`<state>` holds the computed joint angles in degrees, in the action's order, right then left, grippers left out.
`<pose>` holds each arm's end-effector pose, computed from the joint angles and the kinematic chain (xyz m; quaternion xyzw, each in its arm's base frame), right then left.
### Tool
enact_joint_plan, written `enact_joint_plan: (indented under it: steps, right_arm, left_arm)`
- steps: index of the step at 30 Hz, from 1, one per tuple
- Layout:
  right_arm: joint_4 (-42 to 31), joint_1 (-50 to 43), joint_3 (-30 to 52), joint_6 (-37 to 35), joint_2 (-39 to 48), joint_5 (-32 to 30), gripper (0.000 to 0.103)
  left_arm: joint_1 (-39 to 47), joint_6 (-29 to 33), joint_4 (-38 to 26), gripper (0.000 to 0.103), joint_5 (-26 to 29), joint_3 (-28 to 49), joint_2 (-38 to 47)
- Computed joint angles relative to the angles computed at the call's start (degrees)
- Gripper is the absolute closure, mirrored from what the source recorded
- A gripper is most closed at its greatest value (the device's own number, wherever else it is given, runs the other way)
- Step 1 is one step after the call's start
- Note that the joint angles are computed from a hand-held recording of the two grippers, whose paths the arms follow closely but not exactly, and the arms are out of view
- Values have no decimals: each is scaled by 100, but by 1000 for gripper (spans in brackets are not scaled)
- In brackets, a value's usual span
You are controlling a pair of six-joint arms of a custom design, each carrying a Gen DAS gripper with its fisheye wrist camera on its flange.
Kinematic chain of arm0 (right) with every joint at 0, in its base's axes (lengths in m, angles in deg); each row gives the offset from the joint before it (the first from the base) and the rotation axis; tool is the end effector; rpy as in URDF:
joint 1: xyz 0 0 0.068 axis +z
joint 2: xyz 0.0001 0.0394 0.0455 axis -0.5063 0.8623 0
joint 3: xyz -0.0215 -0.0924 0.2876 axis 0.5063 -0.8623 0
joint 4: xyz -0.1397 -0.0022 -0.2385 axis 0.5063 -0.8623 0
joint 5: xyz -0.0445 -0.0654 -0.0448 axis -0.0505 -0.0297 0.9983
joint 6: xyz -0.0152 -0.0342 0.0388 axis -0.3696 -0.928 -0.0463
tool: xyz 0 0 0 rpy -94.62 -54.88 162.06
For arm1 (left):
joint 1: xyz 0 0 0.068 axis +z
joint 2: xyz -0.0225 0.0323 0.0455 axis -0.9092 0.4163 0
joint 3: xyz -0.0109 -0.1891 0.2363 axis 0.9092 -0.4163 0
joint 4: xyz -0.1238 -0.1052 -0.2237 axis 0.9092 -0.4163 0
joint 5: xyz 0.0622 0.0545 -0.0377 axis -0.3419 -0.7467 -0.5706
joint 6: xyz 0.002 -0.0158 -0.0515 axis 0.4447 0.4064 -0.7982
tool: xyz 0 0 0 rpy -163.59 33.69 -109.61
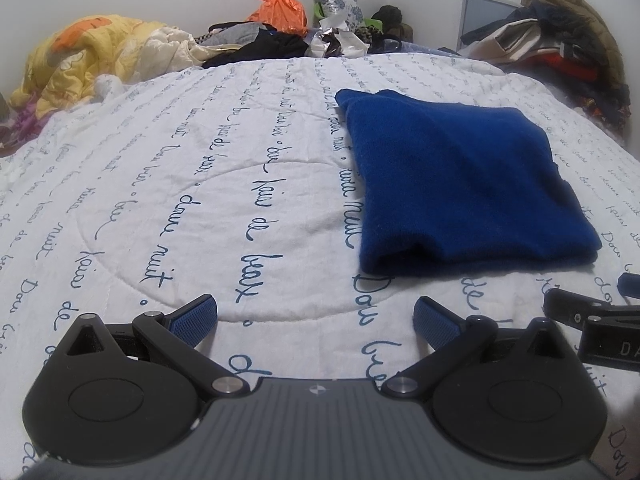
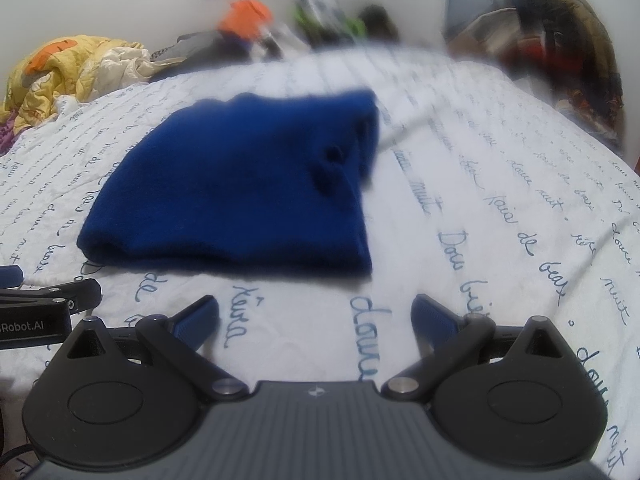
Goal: Fold small clothes
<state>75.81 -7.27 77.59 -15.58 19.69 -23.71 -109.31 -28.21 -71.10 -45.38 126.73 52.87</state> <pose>0.2537 0.0992 0.1027 0.0032 0.9112 0.0317 0.4107 0.2574 -0.2219 0.1106 0.0030 0.9148 0.0123 0.4036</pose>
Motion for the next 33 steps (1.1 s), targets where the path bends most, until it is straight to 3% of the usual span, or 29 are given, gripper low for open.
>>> enact_joint_plan:
  steps: [33]
  right_arm:
    - [-35, -29, -133, -64, -311, -88, 0]
  left_arm:
    - [-15, -134, -163, 0, 71, 51, -44]
